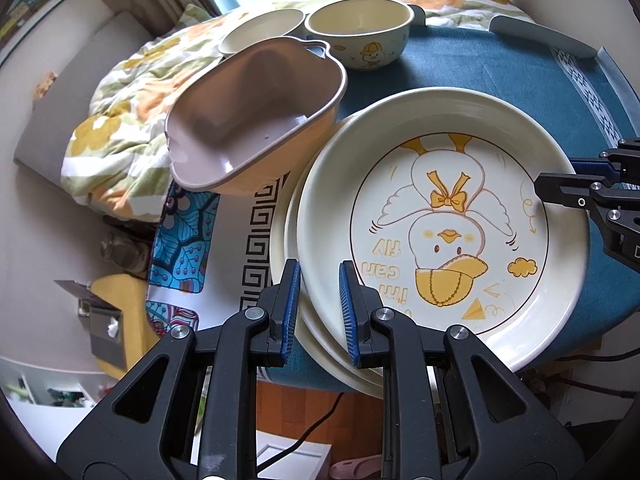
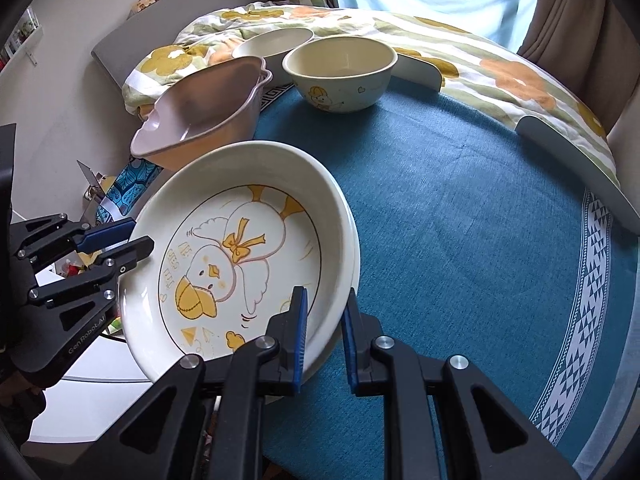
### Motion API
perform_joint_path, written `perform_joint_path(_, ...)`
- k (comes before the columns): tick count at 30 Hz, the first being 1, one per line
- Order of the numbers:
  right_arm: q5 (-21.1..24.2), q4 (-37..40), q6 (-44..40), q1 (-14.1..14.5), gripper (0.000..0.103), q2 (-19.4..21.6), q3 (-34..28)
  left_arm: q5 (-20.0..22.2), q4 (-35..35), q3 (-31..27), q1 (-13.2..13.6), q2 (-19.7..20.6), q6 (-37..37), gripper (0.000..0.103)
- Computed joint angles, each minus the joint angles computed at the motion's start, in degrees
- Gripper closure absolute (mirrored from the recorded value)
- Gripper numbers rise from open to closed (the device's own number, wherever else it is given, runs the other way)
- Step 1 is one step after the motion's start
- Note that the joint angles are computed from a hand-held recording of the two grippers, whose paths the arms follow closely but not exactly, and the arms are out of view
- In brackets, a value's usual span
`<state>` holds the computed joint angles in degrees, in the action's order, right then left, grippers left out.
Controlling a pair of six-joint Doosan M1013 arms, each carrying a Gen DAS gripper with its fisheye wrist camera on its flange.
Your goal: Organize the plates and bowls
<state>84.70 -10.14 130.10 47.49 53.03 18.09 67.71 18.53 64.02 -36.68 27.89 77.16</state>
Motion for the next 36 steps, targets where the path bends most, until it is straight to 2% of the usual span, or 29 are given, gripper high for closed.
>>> perform_joint_path(2,1.57,-0.79,-0.47,0.14,0.087,0.87,-1.72,0.01,0.58,0.01,0.03,-0.04,-0.38,0.086)
perform_joint_path(9,1.74,-0.62,-0.32,0.08,0.087,1.12,-2.21,0.05,-0.82,-0.26,0.32,0.07,-0.46,0.086)
perform_joint_path(12,0.56,0.04,0.49,-0.1,0.087,0.27,-0.86,0.32,-2.32,-0.8,0.7,-0.03,-0.36,0.086)
perform_joint_path(14,-1.92,-0.12,1.66,-0.13,0.087,-1.16,1.26,-0.28,-2.6,-1.05,0.7,-0.5,-0.79,0.086)
perform_joint_path(18,-4.95,-1.21,2.31,-0.08,0.087,-2.77,2.44,-1.12,-0.53,-2.06,0.26,-1.58,-3.82,0.085)
perform_joint_path(19,-5.45,-1.59,2.27,-0.05,0.083,-3.01,2.42,-1.51,0.13,-2.3,0.23,-1.92,-5.07,0.085)
perform_joint_path(20,-6.38,-2.09,2.27,-0.02,0.067,-3.49,2.88,-2.0,0.44,-2.49,0.32,-2.28,-6.16,0.085)
perform_joint_path(21,-7.91,-2.59,2.44,-0.01,0.036,-4.3,3.98,-2.34,0.52,-2.86,0.44,-2.5,-7.08,0.084)
perform_joint_path(22,-9.74,-3.14,2.87,-0.01,0.023,-5.25,5.38,-2.58,0.51,-3.27,0.63,-2.66,-7.86,0.082)
perform_joint_path(23,-12.12,-3.77,3.64,0.0,0.014,-6.45,7.3,-2.76,0.86,-3.6,0.73,-2.8,-8.73,0.073)
perform_joint_path(24,-14.41,-4.2,4.33,-0.06,0.014,-7.52,8.99,-2.99,1.87,-3.87,0.72,-2.93,-9.79,0.042)
perform_joint_path(26,-15.57,-4.64,4.66,-0.22,0.014,-8.05,9.33,-5.66,7.03,-2.58,0.25,-4.02,-13.71,0.0)
perform_joint_path(28,-16.28,-4.86,4.26,-0.43,0.014,-8.21,9.23,-7.73,9.54,-1.84,-0.03,-4.81,-15.23,0.0)
perform_joint_path(34,-17.92,-6.12,1.42,-0.72,0.014,-7.62,8.01,-4.54,1.88,-4.31,2.27,-3.74,-16.09,0.0)
perform_joint_path(35,-16.74,-6.18,0.25,-0.78,0.014,-6.7,6.24,-4.22,0.59,-4.48,2.75,-3.6,-16.23,0.0)
perform_joint_path(36,-13.67,-5.93,-1.45,-0.84,0.014,-4.71,2.25,-4.13,-0.67,-4.57,3.27,-3.53,-16.4,0.0)
